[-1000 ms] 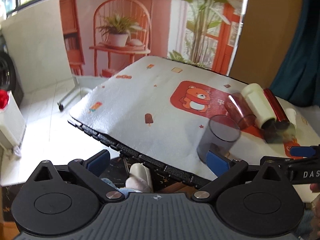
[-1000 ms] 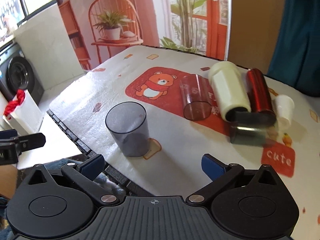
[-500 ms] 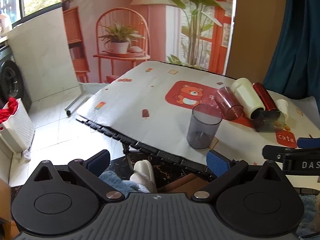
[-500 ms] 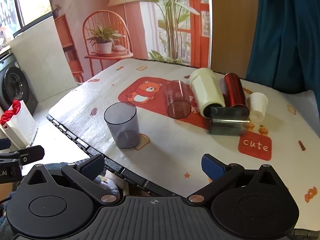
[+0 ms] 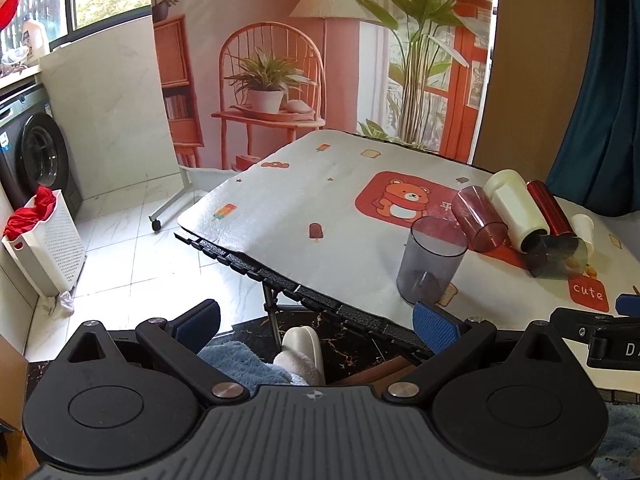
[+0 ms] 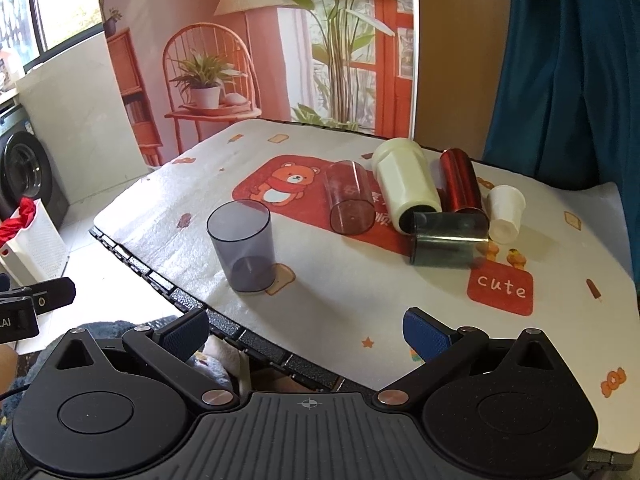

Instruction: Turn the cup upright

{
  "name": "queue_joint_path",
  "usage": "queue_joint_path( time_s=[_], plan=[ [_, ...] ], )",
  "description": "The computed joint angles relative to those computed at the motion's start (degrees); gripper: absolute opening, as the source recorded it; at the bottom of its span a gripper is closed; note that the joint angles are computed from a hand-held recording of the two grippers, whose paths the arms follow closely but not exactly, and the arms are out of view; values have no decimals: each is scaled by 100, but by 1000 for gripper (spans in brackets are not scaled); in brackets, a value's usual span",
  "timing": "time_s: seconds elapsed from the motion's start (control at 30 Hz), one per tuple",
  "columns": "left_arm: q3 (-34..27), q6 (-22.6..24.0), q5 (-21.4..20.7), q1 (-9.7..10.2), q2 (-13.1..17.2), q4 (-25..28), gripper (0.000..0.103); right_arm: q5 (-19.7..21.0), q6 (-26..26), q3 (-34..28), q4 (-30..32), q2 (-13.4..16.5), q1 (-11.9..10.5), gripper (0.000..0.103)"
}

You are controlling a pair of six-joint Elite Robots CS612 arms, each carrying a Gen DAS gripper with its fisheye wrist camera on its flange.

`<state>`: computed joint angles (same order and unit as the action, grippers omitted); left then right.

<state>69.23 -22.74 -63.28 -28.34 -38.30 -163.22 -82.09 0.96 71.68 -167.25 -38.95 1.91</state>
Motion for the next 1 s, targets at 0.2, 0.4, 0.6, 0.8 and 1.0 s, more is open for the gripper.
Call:
queue_joint_path(
  time_s=[0.2,0.4,0.6,0.8,1.0],
  plan=[
    [-7,-18,-5,3,4,22,103,-36,-50,-30,50,10,19,103],
    [-24,-45,-16,12,10,47,103,-38,-52,-50,89,16,17,103],
    [-12,-58,-12,15,4,48,103,-39,-41,-49,94,15,18,103],
    [-15,-65,-11,16,5,56,103,-42,-47,-50,97,14,19,103],
    [-7,-92,-13,22,6,56,103,-42,-46,-53,102,15,18,103]
  ],
)
